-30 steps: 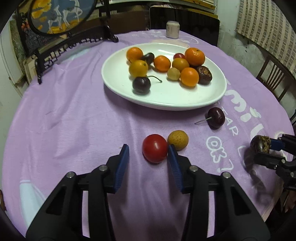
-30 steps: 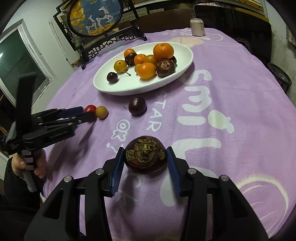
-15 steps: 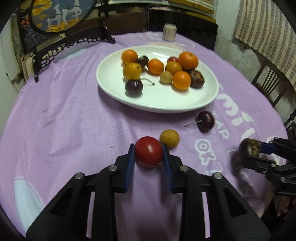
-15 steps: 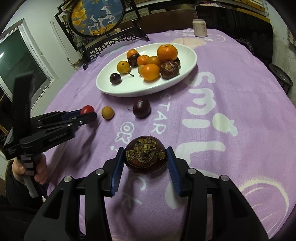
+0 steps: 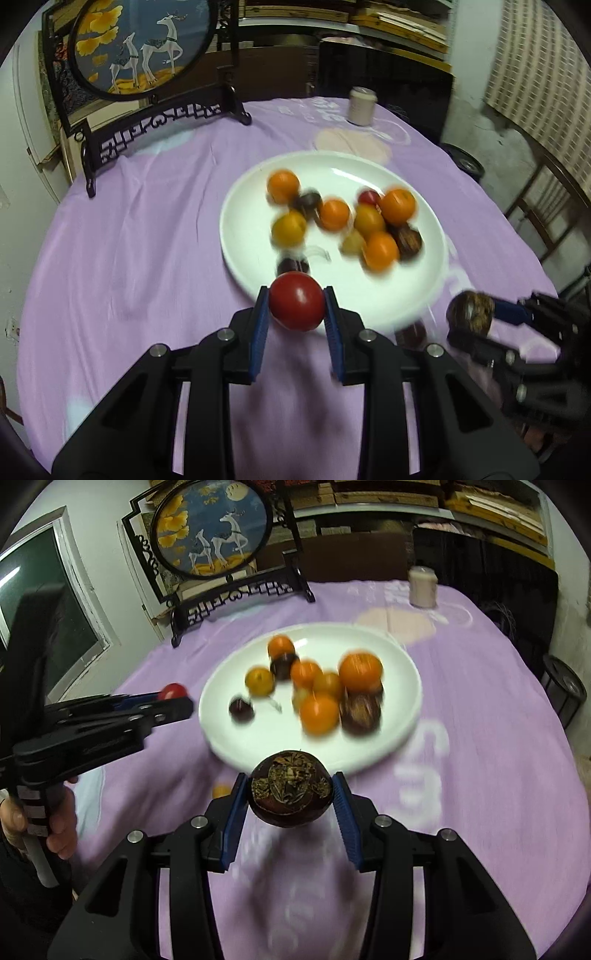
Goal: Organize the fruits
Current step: 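Place the passion fruit on the plate with the right gripper while the left places the red tomato, then grasp a dark cherry with the right gripper while the left approaches a yellow fruit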
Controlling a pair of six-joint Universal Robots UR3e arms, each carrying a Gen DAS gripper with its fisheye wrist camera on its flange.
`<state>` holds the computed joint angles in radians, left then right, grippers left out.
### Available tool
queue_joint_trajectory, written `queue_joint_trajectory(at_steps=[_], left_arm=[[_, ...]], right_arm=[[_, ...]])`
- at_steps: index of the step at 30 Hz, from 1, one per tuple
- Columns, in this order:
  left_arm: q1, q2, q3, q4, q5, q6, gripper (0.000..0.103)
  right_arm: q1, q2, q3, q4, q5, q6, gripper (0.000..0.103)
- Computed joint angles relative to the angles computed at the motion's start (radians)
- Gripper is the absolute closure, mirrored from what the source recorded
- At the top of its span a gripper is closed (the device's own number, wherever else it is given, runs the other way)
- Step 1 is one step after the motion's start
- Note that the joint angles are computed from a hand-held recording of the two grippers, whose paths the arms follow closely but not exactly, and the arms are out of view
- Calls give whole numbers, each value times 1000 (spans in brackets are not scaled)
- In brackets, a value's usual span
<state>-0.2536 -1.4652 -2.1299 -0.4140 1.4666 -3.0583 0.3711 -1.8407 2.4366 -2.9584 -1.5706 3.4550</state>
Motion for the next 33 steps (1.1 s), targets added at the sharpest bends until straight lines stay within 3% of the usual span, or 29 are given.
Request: queue_joint_trajectory(at_steps=[4, 7, 16, 18, 19, 20, 22, 25, 27, 28, 29, 31, 33], left_arm=[[-12, -201, 209, -14, 45, -39, 74], [5, -328, 353, -63, 47, -57, 74], [40, -429, 447, -94, -1, -55, 73], [47, -440, 464, -102, -15, -59, 64], [47, -434, 464, -106, -16, -64, 35], [47, -420, 446, -87, -14, -71, 22], [46, -369, 388, -37, -19, -67, 23], [56, -219, 254, -6, -58, -47, 22], [62, -109, 143, 26, -71, -40, 20], [60, -28, 55, 60, -62, -38, 19], [57, 34, -16, 87, -52, -38, 18], [68, 158, -153, 114, -60, -21, 15], [73, 240, -248, 119, -44, -6, 13]], right_arm=[[-48, 203, -175, -30, 63, -72, 57], [-44, 340, -318, 4, 37, -98, 57], [-51, 518, -457, 5, 36, -145, 57], [-40, 522, -459, -12, 18, -147, 49], [-21, 521, -468, -11, -25, -145, 39], [-2, 515, -475, -5, -69, -146, 39], [26, 476, -468, 17, -128, -145, 39], [38, 326, -356, 28, -126, -124, 39], [56, 191, -237, 33, -126, -86, 31], [72, 152, -196, 29, -140, -63, 13], [105, 101, -132, 2, -178, -22, 2], [190, 54, -49, -53, -279, 48, 2], [268, 35, -24, -17, -368, 112, 2]])
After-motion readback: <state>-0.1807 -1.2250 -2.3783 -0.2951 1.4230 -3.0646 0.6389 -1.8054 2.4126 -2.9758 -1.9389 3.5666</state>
